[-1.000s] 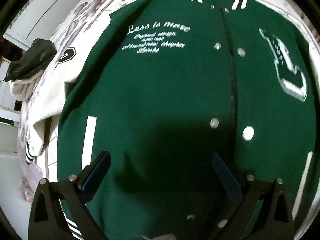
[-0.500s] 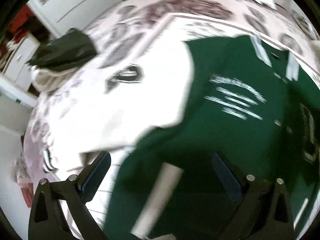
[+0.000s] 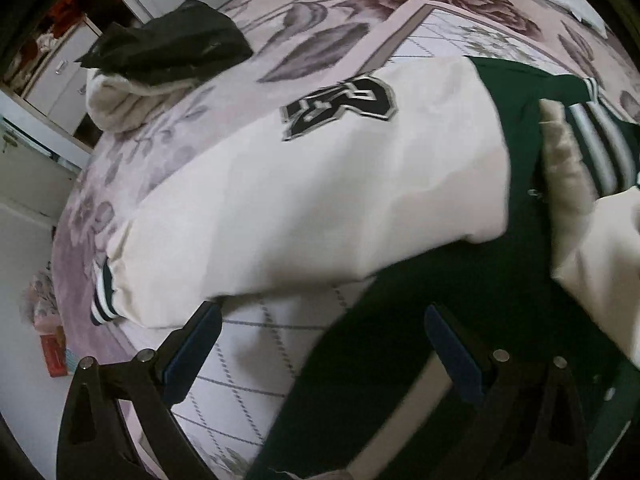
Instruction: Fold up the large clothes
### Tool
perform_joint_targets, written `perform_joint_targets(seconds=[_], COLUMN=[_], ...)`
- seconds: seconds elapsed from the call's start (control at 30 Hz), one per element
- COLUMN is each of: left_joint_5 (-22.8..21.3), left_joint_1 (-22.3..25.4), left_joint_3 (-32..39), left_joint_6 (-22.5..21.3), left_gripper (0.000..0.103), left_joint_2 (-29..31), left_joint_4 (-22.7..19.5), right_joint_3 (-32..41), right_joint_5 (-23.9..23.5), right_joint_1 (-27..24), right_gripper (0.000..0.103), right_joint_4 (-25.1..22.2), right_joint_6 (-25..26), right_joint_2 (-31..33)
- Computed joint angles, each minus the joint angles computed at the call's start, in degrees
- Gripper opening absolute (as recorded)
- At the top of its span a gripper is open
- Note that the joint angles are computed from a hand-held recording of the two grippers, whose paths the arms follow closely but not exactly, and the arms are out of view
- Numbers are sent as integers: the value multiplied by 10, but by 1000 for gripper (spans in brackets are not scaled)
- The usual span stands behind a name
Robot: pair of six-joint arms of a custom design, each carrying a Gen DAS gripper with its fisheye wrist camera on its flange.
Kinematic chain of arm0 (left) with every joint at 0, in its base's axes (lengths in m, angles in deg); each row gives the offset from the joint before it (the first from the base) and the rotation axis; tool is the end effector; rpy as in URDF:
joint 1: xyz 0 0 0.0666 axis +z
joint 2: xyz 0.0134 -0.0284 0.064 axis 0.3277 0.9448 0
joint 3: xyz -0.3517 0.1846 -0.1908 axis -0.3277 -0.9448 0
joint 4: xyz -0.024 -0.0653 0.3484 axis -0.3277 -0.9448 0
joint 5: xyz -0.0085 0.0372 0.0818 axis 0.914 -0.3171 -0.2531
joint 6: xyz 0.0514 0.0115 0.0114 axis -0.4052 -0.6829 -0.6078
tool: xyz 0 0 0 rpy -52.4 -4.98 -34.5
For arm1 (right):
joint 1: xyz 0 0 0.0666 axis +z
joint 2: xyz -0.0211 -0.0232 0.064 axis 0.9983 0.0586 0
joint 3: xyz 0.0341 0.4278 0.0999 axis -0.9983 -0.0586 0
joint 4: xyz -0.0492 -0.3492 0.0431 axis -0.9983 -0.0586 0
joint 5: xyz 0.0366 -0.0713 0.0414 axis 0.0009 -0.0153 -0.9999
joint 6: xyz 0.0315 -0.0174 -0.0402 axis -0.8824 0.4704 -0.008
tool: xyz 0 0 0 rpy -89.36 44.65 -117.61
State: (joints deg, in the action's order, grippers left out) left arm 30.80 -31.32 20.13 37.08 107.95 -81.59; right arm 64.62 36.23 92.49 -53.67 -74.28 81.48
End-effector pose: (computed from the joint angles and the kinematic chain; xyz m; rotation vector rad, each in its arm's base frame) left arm 0.2013 -0.2251 0.4704 -0.2686 2.8510 0.3694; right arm 0.4345 0.0576 0.4064 0.4884 2.8027 0.6906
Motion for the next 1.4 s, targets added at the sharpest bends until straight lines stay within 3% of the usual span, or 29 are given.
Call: perform_joint_targets(seconds=[0.13,0.3,0.43,0.5,0.6,0.7,0.83,0.93,1.03,1.17,1.3,1.4], left_joint_5=[6,22,-14,13,27,24,14,31,95,211,297,344], left_joint_1=[-19,-23,13,37,43,33,20,28,83,244,433,532], left_joint_3=[42,112,132,111,91,93,77,41,-21,-130,-202,-236], left_joint_6=[0,-50,-54,-68,-75,-72,-29,6,51,87,35,-1], left_gripper=[103,103,103,103,103,103,103,103,103,102,99,96], left_joint_2=[32,120,176,178,166,147,86,22,-56,-191,-266,-275], left_joint_4=[21,68,59,83,107,100,78,52,41,101,166,204], right_joint_3=[-63,-119,-162,-175,-200,-191,-179,-182,-192,-191,-199,-207], right_joint_5=[53,64,105,129,118,158,228,252,232,215,208,207], right_joint_1=[-101,-227,-283,-304,-329,-300,-214,-95,21,152,241,296], right_gripper=[66,66,65,65,65,66,66,69,70,70,70,70], right_joint_4=[-71,-118,-67,-53,-41,-75,-136,-159,-158,-130,-112,-104], right_joint_6=[-2,46,68,65,66,67,54,28,-23,-111,-186,-238], right_joint_2=[-78,-88,-97,-102,-104,-116,-141,-165,-165,-141,-136,-135])
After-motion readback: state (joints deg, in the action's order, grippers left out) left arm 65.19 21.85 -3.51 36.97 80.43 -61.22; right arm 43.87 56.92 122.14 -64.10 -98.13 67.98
